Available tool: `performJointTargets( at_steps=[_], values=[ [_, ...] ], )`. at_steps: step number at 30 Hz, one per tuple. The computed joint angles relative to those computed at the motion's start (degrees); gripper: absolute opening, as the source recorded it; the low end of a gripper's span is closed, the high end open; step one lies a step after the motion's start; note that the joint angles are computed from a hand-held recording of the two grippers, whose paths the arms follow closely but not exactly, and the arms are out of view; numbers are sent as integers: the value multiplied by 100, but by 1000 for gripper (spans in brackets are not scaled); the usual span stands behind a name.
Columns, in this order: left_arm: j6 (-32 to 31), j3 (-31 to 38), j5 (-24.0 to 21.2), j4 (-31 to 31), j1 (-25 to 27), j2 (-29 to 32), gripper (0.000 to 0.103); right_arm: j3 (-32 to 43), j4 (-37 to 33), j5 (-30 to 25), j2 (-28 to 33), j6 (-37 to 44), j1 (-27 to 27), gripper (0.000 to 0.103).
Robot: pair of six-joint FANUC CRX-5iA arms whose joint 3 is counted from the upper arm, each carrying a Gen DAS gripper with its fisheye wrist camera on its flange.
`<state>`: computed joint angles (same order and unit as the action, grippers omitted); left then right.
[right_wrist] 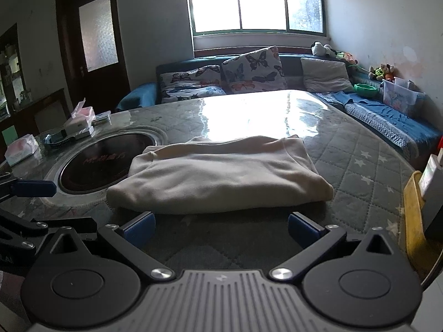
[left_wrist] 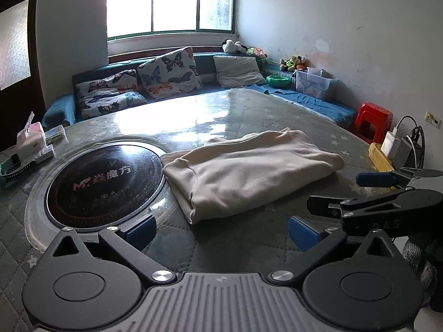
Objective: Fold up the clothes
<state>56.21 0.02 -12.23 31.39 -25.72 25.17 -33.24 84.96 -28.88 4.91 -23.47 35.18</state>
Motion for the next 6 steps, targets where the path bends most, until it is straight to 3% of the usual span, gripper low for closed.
performJointTargets(
  at_steps=[6],
  values=[
    [-2,-165,133,-76,-61,-121,103,-98,7,-73,-101,12,98,103]
  ],
)
